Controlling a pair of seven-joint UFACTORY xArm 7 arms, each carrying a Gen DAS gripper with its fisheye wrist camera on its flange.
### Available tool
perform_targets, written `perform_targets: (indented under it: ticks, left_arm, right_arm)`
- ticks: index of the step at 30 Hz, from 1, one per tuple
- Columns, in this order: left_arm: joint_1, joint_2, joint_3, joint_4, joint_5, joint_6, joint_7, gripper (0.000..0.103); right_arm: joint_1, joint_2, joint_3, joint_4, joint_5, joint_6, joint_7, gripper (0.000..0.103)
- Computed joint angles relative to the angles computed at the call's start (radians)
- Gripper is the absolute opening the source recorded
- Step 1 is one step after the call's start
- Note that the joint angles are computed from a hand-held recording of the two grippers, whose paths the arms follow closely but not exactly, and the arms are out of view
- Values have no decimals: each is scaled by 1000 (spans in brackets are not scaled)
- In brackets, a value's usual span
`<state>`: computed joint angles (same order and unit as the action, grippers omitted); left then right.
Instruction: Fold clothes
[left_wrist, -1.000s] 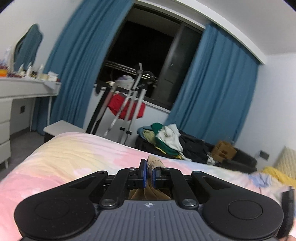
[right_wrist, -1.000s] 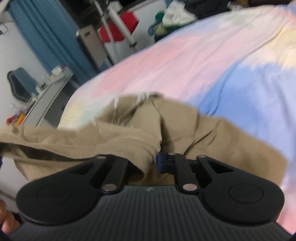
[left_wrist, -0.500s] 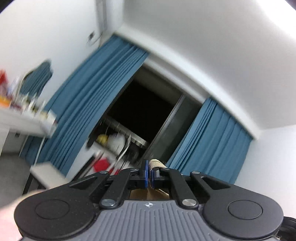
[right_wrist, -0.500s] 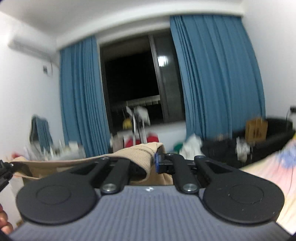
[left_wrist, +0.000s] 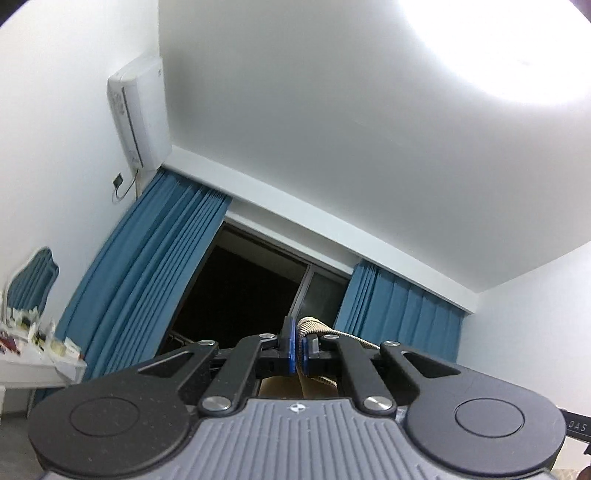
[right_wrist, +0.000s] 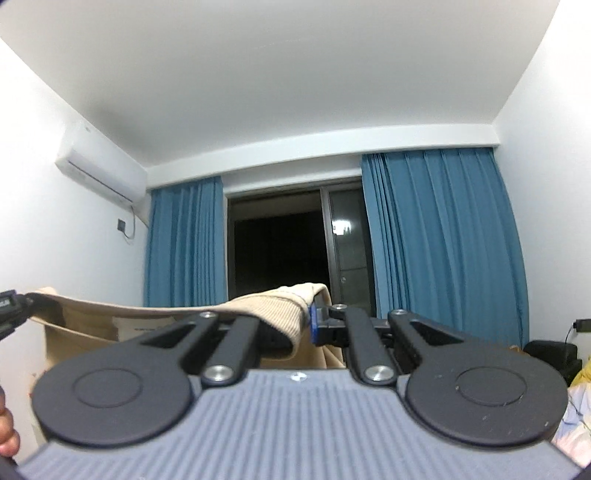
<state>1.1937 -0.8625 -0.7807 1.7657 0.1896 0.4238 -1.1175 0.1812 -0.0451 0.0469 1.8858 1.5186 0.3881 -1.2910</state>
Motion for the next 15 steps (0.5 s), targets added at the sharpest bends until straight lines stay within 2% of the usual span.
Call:
perform_targets:
  ticks: [5, 8, 12, 15]
  left_arm:
    - [16, -10, -3, 49, 3, 42, 31, 4]
    - [6, -26, -3, 16, -5, 46, 45, 5]
    - [27, -19, -57, -95, -12, 3, 27, 5]
    - [79, 23, -141, -178, -12, -55, -9, 5]
  right_arm:
    - [-11, -32, -27, -32, -20, 53, 46, 10]
    - [-7, -9, -21, -19, -59, 46, 76, 10]
    - [-2, 105, 25, 47, -184, 14, 164, 10]
    - [13, 254, 60, 145, -360, -10, 303, 10]
